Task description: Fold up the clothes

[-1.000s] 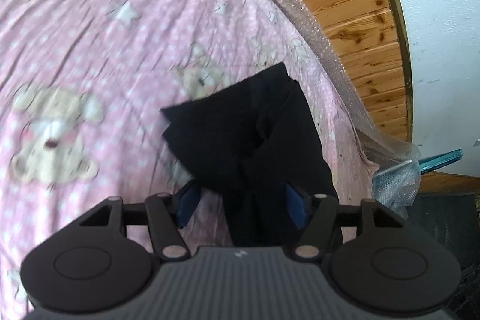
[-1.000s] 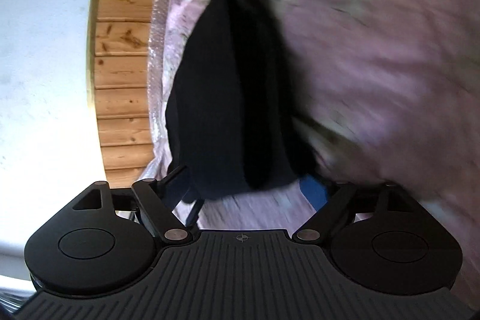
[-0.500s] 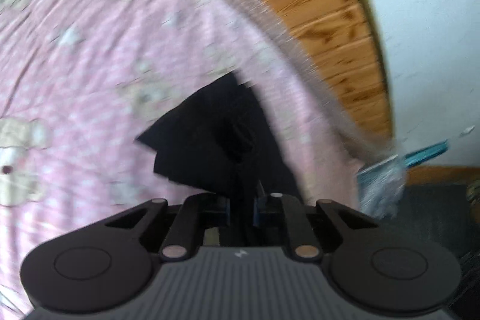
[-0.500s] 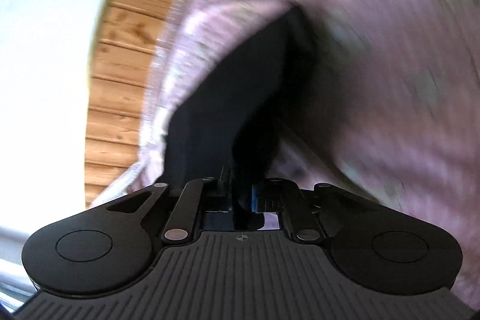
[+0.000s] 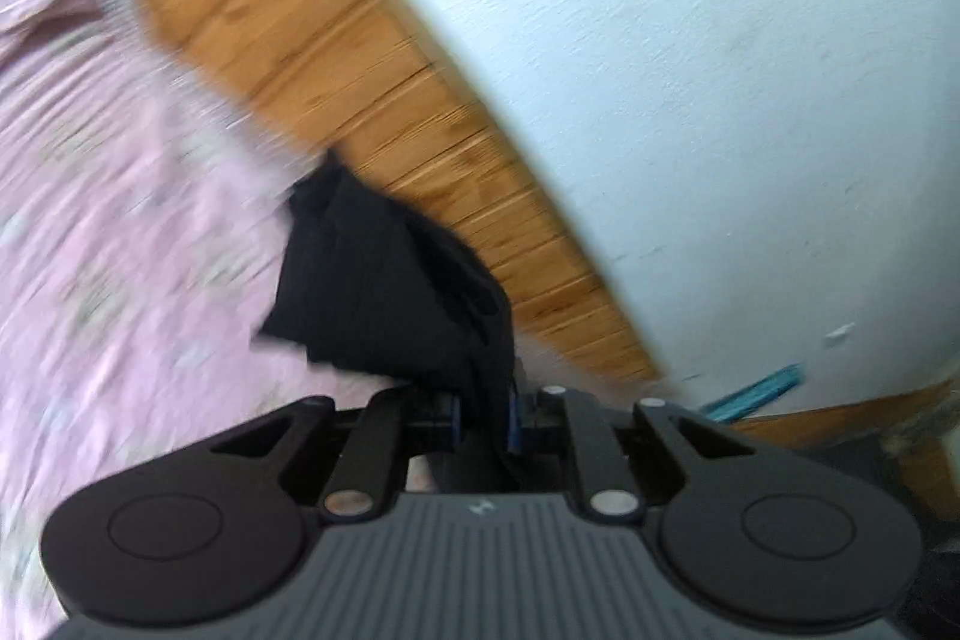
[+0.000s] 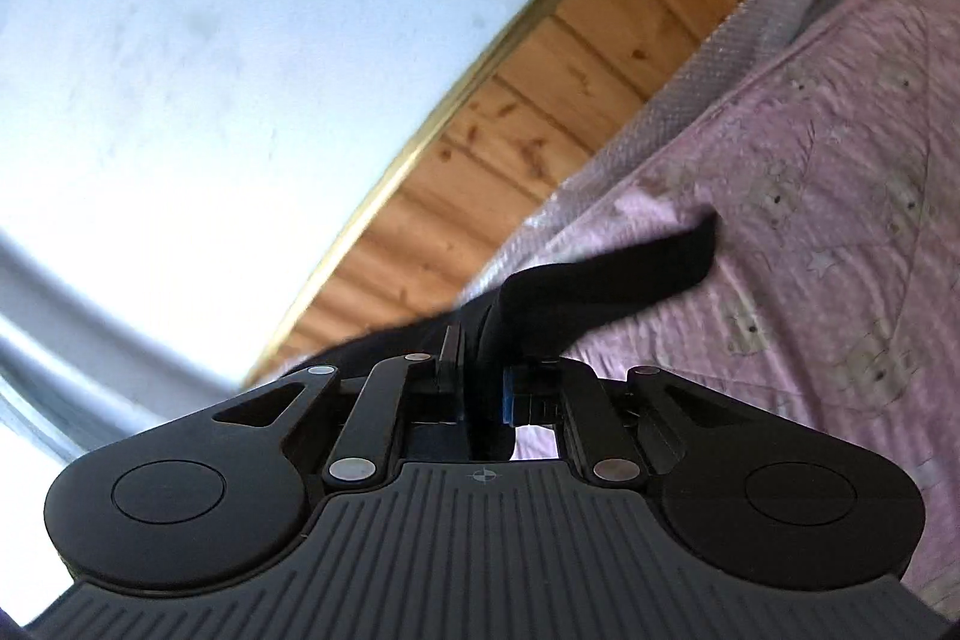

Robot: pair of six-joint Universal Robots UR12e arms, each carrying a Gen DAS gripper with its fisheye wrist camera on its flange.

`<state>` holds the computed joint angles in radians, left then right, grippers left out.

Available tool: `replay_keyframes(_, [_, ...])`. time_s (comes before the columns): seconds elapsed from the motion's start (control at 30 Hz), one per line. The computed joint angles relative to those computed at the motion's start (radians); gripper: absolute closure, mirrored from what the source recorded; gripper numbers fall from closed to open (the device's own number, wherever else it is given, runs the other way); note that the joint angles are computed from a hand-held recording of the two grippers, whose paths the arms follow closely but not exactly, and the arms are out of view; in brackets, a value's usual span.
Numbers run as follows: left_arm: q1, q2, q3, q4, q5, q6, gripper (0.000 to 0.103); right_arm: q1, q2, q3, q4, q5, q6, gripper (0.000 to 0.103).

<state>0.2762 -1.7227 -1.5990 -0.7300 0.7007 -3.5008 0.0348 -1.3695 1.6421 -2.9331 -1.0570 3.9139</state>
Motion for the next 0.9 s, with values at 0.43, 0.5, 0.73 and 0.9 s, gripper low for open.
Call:
replay_keyframes(0.43, [-0.039, 0.069, -0.193, 0.061, 0.227, -0.030, 0.083, -0.024, -0.074, 0.200, 0.108, -0.145, -0.216, 0.078])
replay_keyframes(0.5, [-0.060, 0.050, -0.171, 0.060, 0.203, 0.025, 0.083, -0.010, -0.049, 0.155, 0.133, -0.104, -0.308, 0.078])
replay_keyframes(0.73, [-0.104, -0.016, -0.115, -0.043, 0.398, 0.118, 0.099, 0.041, 0.063, 0.052, 0.258, -0.206, -0.582, 0.094])
replay_keyframes(0.9, [-0.088, 0.003, -0.105, -0.033, 0.374, 0.107, 0.065, 0.022, 0.050, 0.032, 0.340, -0.189, -0.638, 0.087])
